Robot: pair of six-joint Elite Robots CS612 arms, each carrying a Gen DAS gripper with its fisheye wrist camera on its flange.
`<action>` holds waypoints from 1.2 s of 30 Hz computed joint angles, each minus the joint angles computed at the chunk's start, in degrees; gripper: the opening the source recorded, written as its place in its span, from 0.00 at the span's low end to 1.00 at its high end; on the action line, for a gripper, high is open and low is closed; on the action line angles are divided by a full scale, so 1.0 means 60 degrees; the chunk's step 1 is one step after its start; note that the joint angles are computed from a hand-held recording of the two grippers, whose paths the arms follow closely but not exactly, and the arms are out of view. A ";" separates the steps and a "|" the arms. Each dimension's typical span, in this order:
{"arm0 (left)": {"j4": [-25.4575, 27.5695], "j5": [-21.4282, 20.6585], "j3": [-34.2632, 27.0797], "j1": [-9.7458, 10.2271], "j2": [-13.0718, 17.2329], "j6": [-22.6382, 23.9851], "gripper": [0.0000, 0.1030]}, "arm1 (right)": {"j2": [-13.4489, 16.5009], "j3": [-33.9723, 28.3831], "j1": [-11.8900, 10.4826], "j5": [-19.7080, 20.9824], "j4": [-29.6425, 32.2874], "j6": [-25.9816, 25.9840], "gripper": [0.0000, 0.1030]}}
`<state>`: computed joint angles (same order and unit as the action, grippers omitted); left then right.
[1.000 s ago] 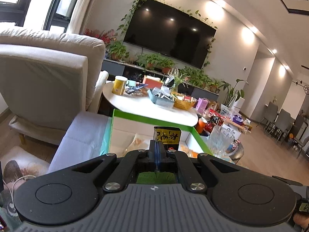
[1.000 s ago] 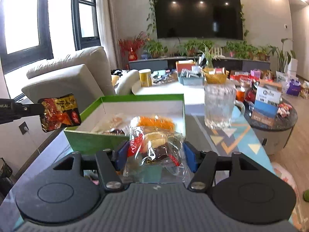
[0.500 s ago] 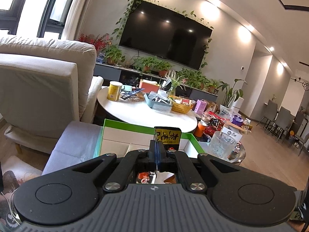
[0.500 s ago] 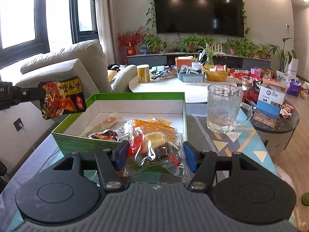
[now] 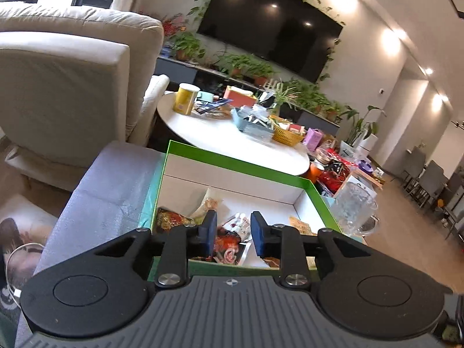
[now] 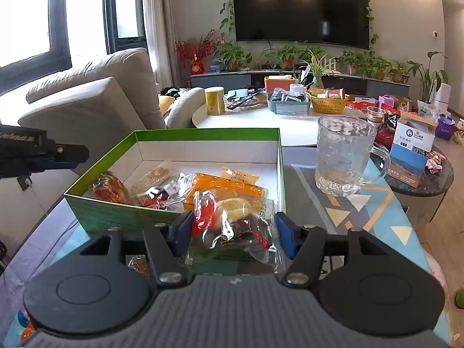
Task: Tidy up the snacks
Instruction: 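Lower the clear pastry bag into the box and open the right tool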
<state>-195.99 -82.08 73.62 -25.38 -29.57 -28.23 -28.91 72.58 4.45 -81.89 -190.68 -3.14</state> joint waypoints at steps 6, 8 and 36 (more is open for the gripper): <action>-0.0090 0.0042 0.0318 0.0007 -0.0145 0.0045 0.26 | 0.0039 -0.0092 0.0065 -0.0226 0.0058 -0.0081 0.48; -0.0030 0.0053 0.0314 0.0011 -0.0146 -0.0004 0.26 | 0.0060 -0.0153 0.0077 -0.0282 0.0126 -0.0081 0.48; 0.0383 0.0047 0.0401 0.0105 -0.0129 0.0054 0.26 | 0.1148 -0.2416 0.0205 -0.0098 0.1767 0.0488 0.48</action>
<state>-193.69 -81.80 76.03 -24.75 -30.34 -27.90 -22.02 58.09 5.68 -82.48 -180.07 -0.22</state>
